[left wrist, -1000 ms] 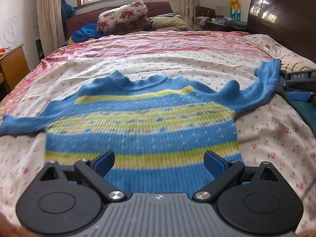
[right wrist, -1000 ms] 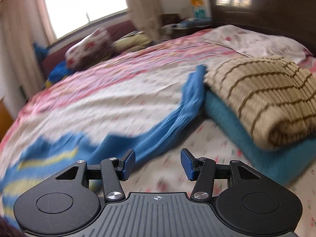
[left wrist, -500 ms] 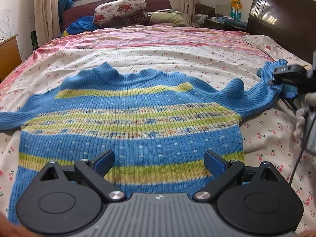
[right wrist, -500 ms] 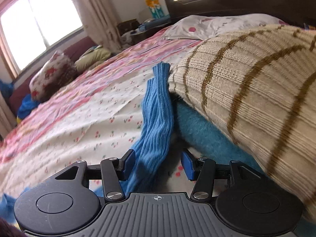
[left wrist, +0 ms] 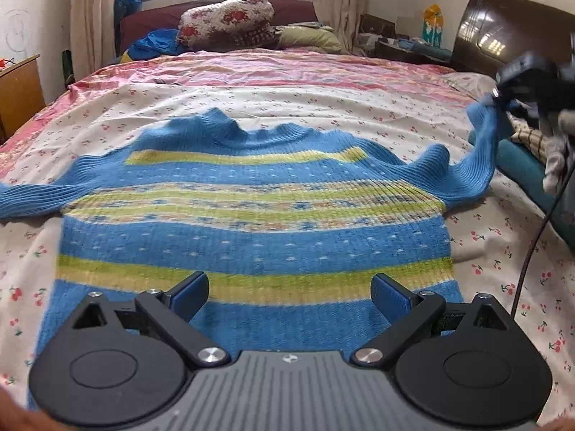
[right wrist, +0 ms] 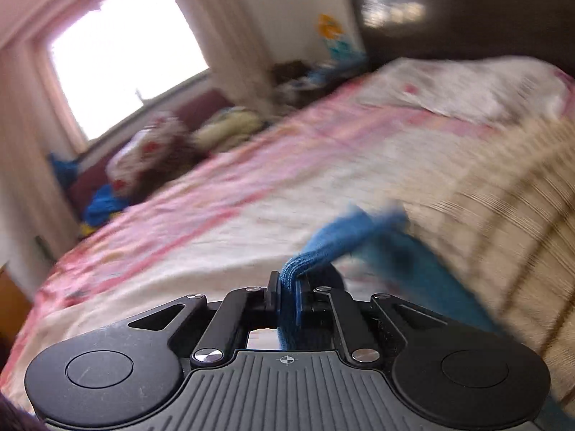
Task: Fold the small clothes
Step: 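Grasp the sweater sleeve cuff with the right gripper and lift it, then fold the held sleeve across the sweater body with the right gripper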
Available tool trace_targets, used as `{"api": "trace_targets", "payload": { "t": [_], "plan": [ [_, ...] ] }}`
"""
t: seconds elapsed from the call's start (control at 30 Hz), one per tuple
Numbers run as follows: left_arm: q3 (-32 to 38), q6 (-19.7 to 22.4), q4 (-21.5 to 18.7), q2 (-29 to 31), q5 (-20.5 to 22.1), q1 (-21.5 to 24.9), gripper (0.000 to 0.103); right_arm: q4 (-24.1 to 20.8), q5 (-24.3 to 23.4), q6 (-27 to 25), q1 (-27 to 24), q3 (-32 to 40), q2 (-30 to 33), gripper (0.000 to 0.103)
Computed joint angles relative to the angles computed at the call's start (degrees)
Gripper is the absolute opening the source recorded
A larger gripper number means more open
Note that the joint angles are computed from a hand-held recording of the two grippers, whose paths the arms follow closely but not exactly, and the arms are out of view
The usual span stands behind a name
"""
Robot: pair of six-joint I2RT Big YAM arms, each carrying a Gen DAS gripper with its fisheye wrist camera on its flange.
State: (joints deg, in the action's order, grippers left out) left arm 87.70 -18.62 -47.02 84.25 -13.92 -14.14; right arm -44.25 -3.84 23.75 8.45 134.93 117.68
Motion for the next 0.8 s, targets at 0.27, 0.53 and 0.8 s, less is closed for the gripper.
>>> {"api": "trace_targets", "payload": {
  "t": [0.27,0.53,0.8],
  "plan": [
    [-7.3,0.8,2.8,-7.3,-2.0,4.0,0.102,-1.6,-7.3,-15.7,9.9,5.7,1.1,0.008],
    [-12.9,2.2,6.0,-11.5,-2.6,9.1,0.102,-1.6,-4.1,-45.0,20.1,-4.9,-1.1,0.01],
    [-15.2,1.6,8.2,-12.8,2.5,13.4,0.102,-3.7,-2.4,-48.2,21.8,-5.6,-0.8,0.028]
  ]
}}
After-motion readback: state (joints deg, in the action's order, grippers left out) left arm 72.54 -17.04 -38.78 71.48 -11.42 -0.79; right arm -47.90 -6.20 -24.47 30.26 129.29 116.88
